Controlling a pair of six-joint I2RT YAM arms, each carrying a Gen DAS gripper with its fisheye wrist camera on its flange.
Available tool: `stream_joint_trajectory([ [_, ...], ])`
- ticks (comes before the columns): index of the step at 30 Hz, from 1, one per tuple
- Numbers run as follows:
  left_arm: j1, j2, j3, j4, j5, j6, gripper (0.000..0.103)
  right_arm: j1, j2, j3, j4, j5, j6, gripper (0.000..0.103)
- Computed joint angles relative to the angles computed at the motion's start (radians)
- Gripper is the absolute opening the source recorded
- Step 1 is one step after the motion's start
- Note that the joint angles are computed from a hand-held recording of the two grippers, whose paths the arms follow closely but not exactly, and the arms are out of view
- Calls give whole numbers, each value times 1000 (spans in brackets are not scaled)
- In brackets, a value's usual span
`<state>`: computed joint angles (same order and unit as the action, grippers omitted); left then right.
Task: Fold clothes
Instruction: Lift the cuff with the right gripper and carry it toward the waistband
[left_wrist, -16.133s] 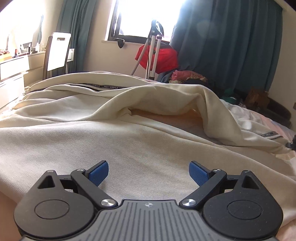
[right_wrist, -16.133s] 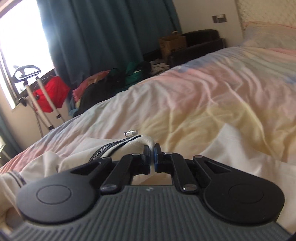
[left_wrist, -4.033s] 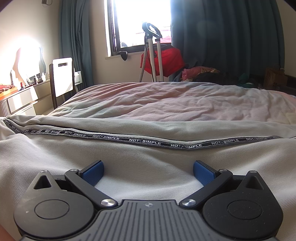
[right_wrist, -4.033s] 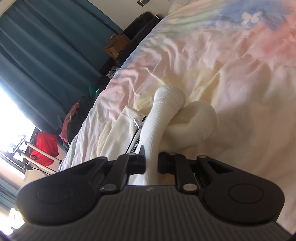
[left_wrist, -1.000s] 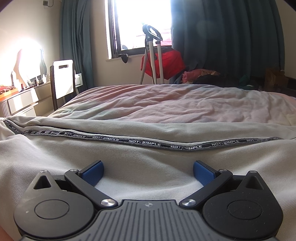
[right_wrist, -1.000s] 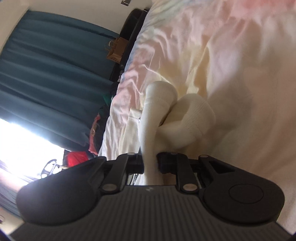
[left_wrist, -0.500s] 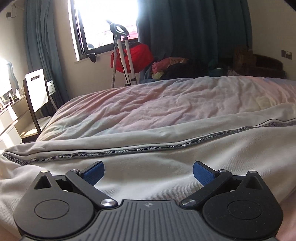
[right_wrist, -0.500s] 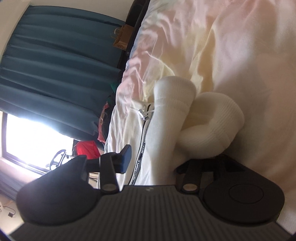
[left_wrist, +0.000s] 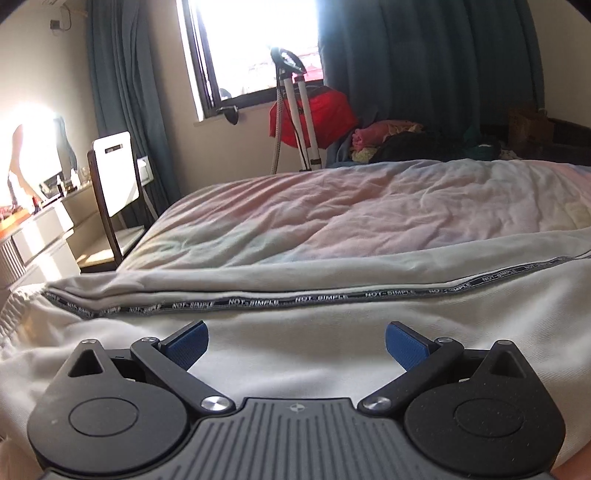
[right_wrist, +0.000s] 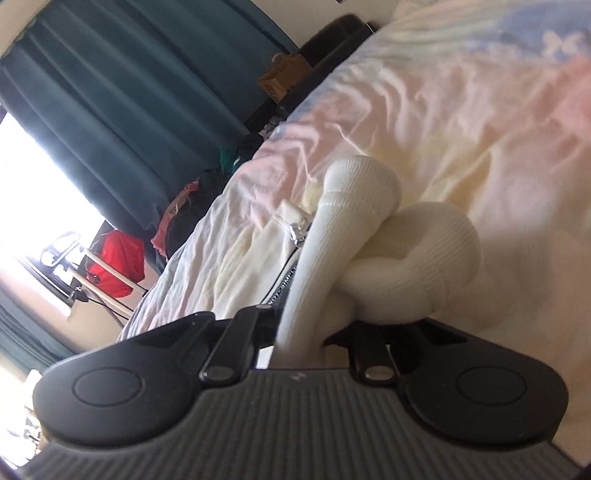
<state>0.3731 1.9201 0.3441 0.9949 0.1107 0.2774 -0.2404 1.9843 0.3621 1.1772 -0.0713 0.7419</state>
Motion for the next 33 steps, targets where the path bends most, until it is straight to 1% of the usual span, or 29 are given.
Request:
stream_joint_trajectory([
  [2,11,33,46,-67,-7,-55,103,114,-128,-13,-85,167,-125,15],
  [4,15,40,34,-16,-10,-53,103,267,-240,0,-175,360,-273,15],
  [5,15,36,24,8,-15,-46,103,349,-279,9,-202,443,-332,15],
  [8,20,-25,-9,26,-32,-32,103,592,-306,48,-188,631,-507,15],
  [9,30,-58,-20,15,-29,-38,103,668,-284,70,-163,678,-577,15],
  [11,46,-141,-29,-49,-44,-59,103,808,-203,130,-103,742,-729,15],
  [12,53,-191,-27,-103,-60,-69,103,870,-149,166,-77,764,-808,15],
  [13,70,-235,-23,-154,-50,-80,103,928,-84,206,-57,780,-886,15],
  [14,94,-268,-19,-191,-22,-92,103,974,-22,244,-59,787,-936,15],
  [16,146,-330,-9,-266,41,-122,103,1045,99,323,-106,787,-985,14],
  [18,181,-360,6,-322,89,-141,103,1095,217,406,-211,782,-986,14],
  [19,194,-366,14,-342,110,-150,103,1118,268,435,-243,794,-999,14],
  [20,207,-372,21,-360,131,-159,103,1136,318,452,-223,820,-1050,14],
  [21,216,-375,26,-374,149,-169,103,1138,331,447,-191,831,-1089,14],
  [24,229,-378,37,-391,195,-190,103,1111,273,401,-202,786,-1055,14],
  [26,227,-375,40,-385,209,-194,103,1100,256,362,-159,754,-1058,15],
  [29,224,-360,39,-370,218,-203,103,1156,222,343,-155,786,-1054,15],
  [31,232,-352,48,-390,250,-210,103,1195,213,330,-113,791,-1093,15],
  [32,235,-345,53,-395,272,-212,103,1235,213,340,-132,812,-1081,15],
  [33,237,-341,55,-399,289,-212,103,1271,220,365,-179,840,-1069,15],
])
